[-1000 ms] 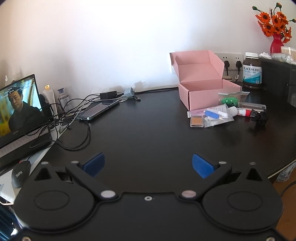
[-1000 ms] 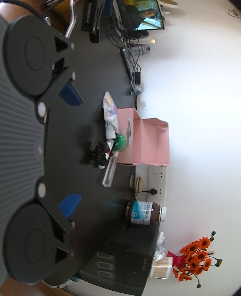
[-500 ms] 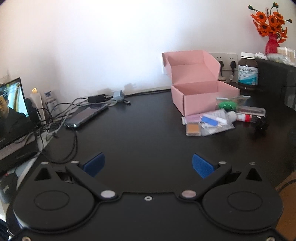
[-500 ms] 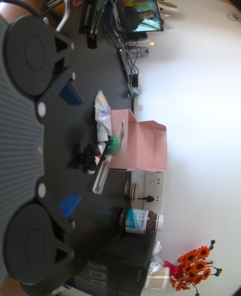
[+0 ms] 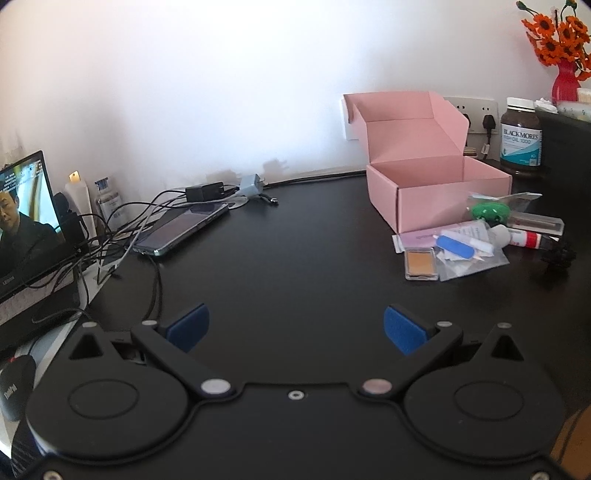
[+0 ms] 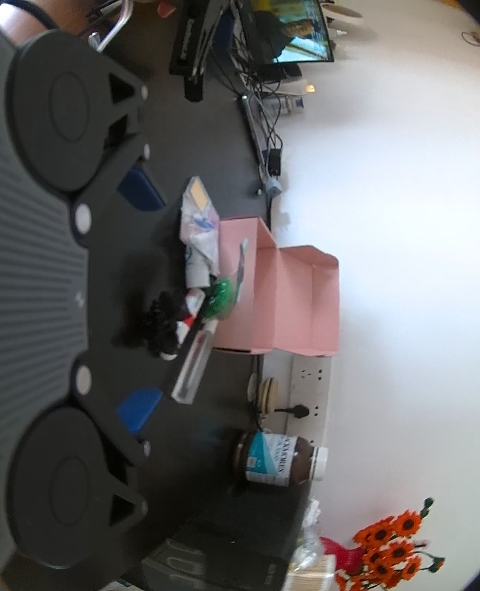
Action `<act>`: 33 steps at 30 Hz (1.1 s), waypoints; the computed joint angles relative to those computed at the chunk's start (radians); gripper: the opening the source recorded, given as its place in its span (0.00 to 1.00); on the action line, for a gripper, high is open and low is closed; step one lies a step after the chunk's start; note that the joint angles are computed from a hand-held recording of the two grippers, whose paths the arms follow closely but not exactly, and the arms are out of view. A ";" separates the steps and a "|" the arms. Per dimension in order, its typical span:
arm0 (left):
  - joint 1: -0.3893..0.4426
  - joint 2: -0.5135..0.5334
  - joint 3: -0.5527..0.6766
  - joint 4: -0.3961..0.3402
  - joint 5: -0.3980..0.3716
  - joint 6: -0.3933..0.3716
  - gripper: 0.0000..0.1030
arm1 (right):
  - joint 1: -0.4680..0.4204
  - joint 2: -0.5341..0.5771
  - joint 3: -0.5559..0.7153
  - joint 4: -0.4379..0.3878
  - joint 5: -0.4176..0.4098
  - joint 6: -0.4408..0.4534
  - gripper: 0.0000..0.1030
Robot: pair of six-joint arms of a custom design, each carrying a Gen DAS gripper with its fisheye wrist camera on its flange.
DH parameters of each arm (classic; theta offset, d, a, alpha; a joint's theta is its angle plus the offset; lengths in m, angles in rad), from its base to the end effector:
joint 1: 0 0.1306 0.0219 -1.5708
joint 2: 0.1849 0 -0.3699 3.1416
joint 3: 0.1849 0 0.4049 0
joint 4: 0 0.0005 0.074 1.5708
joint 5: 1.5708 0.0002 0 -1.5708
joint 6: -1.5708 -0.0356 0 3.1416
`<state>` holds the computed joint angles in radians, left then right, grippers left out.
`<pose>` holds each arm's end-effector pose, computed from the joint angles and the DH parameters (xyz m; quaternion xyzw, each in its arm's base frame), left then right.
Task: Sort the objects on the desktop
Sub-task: 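Move the right tool toward the pile of items beside the pink box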
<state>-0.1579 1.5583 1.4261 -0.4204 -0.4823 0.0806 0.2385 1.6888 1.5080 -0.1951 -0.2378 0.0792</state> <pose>0.5718 -0.0748 0.3861 -0.0835 0.8518 0.1507 0.4947 0.6117 0.1568 0.3708 -0.1957 0.8000 0.1422 0.5490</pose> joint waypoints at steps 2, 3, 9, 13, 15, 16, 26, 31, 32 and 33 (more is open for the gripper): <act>0.004 0.005 0.008 0.003 0.009 -0.008 1.00 | 0.001 0.010 0.017 -0.004 -0.004 0.002 0.99; 0.006 0.007 0.011 0.008 0.015 -0.012 1.00 | 0.001 0.015 0.026 -0.005 -0.005 0.003 0.99; 0.017 0.035 0.048 0.002 0.021 -0.024 1.00 | 0.004 0.051 0.079 -0.029 0.003 0.006 0.99; 0.026 0.057 0.078 -0.008 0.037 -0.033 1.00 | 0.002 0.068 0.104 -0.046 -0.009 0.011 0.99; 0.031 0.071 0.098 -0.014 0.042 -0.034 1.00 | 0.004 0.076 0.117 -0.053 -0.002 0.022 0.99; 0.035 0.078 0.108 -0.018 0.047 -0.032 1.00 | 0.005 0.081 0.125 -0.058 0.002 0.027 0.99; 0.048 0.134 0.196 -0.052 0.054 -0.068 1.00 | 0.008 0.130 0.204 -0.101 -0.018 0.019 0.99; 0.059 0.150 0.217 -0.082 0.071 -0.063 1.00 | 0.014 0.156 0.239 -0.124 -0.014 0.036 0.99; 0.061 0.155 0.223 -0.087 0.072 -0.062 1.00 | 0.015 0.161 0.247 -0.130 -0.009 0.042 0.99; 0.063 0.158 0.225 -0.086 0.075 -0.064 1.00 | 0.017 0.167 0.255 -0.139 -0.006 0.048 0.99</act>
<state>-0.0947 1.7167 1.6515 -0.5063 -0.4074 0.0167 0.2552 1.8553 1.7632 -0.3341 -0.2433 0.1271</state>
